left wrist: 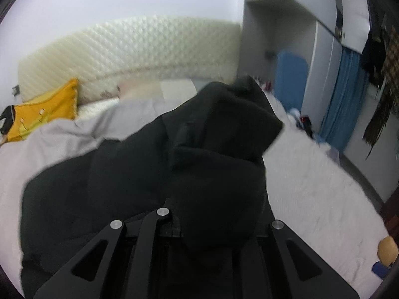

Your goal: Fold large clothes

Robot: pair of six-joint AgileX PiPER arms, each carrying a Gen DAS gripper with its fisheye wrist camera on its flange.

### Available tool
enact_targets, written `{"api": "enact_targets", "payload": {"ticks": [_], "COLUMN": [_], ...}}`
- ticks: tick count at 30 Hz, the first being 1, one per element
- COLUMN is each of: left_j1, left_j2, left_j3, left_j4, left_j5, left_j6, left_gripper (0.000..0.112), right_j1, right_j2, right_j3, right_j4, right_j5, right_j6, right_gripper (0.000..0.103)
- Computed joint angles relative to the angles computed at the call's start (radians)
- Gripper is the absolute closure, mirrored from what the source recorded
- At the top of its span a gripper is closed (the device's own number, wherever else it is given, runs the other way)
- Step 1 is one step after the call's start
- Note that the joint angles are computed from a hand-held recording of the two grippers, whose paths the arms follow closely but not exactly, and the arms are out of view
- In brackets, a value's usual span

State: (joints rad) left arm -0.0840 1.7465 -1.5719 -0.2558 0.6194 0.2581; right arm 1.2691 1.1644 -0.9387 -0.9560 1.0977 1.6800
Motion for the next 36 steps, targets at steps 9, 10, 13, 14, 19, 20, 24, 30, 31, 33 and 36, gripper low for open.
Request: {"api": "enact_targets", "payload": {"ticks": [9, 10, 13, 14, 19, 20, 24, 30, 31, 33, 36], "left_j1": [-0.008, -0.005, 0.001, 0.001, 0.021, 0.048, 0.165, 0.526, 0.584, 0.657, 0.718], "left_j2": [0.019, 0.003, -0.047, -0.053, -0.189, -0.219, -0.307, -0.361, -0.351, -0.327, -0.253], "left_j3": [0.055, 0.062, 0.104, 0.097, 0.203, 0.226, 0.26, 0.189, 0.164, 0.127, 0.071], "left_j4": [0.015, 0.012, 0.017, 0.041, 0.024, -0.025, -0.165, -0.416, -0.435, -0.435, -0.404], "left_j5": [-0.017, -0.011, 0.004, 0.021, 0.015, 0.026, 0.114, 0.341, 0.368, 0.386, 0.388], "left_j6": [0.018, 0.018, 0.047, 0.047, 0.065, 0.105, 0.218, 0.455, 0.486, 0.517, 0.527], "left_gripper": [0.1, 0.1, 0.098, 0.095, 0.041, 0.032, 0.03, 0.027, 0.027, 0.027, 0.027], "right_j1": [-0.072, -0.073, -0.069, -0.055, 0.051, 0.071, 0.084, -0.009, -0.037, -0.107, -0.211], "right_j2": [-0.028, -0.03, -0.041, -0.043, -0.049, -0.045, -0.023, 0.076, 0.108, 0.186, 0.294], "right_j3": [0.051, 0.051, 0.05, 0.047, 0.022, 0.014, -0.027, -0.179, -0.217, -0.295, -0.377], "right_j4": [0.022, 0.021, 0.021, 0.02, -0.029, -0.041, -0.046, -0.022, -0.017, -0.001, 0.051], "right_j5": [-0.071, -0.072, -0.081, -0.072, 0.009, 0.032, 0.047, -0.03, -0.054, -0.126, -0.233], "right_j6": [-0.003, -0.002, -0.012, -0.014, 0.01, 0.015, -0.015, -0.194, -0.24, -0.334, -0.442], "right_gripper": [0.0, 0.0, 0.0, 0.0, 0.0, 0.0, 0.001, 0.001, 0.001, 0.001, 0.007]}}
